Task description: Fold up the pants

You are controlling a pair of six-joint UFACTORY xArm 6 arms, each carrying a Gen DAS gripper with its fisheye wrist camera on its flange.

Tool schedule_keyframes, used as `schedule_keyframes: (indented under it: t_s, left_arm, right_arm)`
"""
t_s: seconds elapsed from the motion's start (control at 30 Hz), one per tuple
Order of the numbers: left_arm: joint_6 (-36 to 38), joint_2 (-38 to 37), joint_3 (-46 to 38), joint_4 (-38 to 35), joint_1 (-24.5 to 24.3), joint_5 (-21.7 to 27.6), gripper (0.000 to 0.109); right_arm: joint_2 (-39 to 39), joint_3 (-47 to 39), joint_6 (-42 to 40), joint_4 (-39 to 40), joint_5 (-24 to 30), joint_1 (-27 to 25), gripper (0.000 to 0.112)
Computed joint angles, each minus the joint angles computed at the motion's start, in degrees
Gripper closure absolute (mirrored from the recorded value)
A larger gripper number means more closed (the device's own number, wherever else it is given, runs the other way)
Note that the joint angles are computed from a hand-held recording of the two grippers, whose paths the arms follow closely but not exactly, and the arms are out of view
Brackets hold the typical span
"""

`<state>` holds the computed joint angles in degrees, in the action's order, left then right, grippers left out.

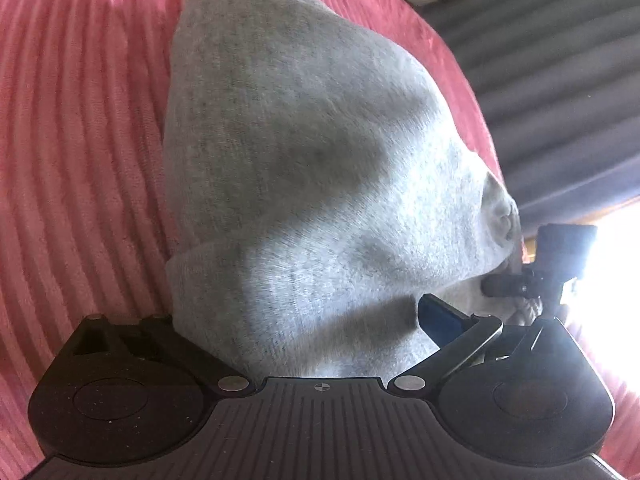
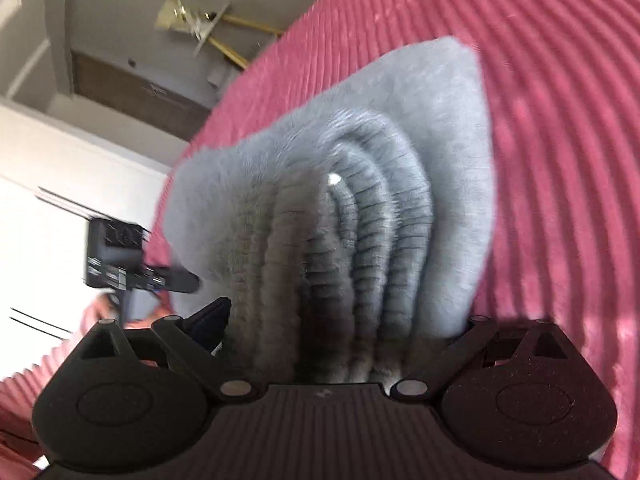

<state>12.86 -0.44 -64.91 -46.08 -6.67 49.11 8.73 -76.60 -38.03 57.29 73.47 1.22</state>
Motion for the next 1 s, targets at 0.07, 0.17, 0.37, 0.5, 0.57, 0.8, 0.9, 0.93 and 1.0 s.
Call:
schedule_keyframes:
  t_s: [0.07, 0.17, 0.37, 0.5, 0.57, 0.8, 0.9, 0.93, 1.0]
  left_arm:
    - [0.5, -0.2, 0.5, 1.1, -1.5, -2.2, 0.006]
    - [3.4, 0.4, 0.7, -1.8, -1.3, -3.2, 0.006]
    - [-3.7, 0.1, 1.2, -0.3, -2.3, -5.8, 0.006]
    - [-14.1, -0.5, 0.6, 14.7, -6.5, -7.4, 0.011]
    - [-17.7, -1.1, 0.2, 18.6, -7.7, -7.9, 0.027]
    - [-23.1, -4.9, 0.0, 27.8, -11.3, -11.0, 0.07]
    - [-23.4, -5.4, -1.6, 26.5, -12.3, -12.8, 0.073]
    - [-23.5, -5.6, -1.7, 26.1, -12.5, -13.8, 0.075]
    - [-23.7, -5.6, -3.1, 26.9, -12.4, -15.3, 0.078]
  right_arm:
    - [-0.6, 0.7, 0.8, -1.3, -1.7, 1.4, 0.014]
    - [-1.3, 2.2, -0.3, 0.4, -2.4, 1.4, 0.014]
    - [-2.4, 2.9, 1.9, -1.5, -4.9, 3.0, 0.014]
    - [-4.9, 4.1, 10.4, -4.3, -9.9, 5.5, 0.015]
    - [-7.5, 6.2, 15.7, -7.4, -15.5, 7.8, 0.023]
    - [-17.5, 11.8, 17.4, -8.1, -25.6, 13.7, 0.054]
    - [-19.1, 10.8, 16.1, -5.3, -26.3, 14.9, 0.056]
    - [-19.1, 9.8, 15.9, -5.0, -26.7, 15.7, 0.057]
    - [-18.3, 7.5, 15.6, -4.0, -27.3, 17.0, 0.057]
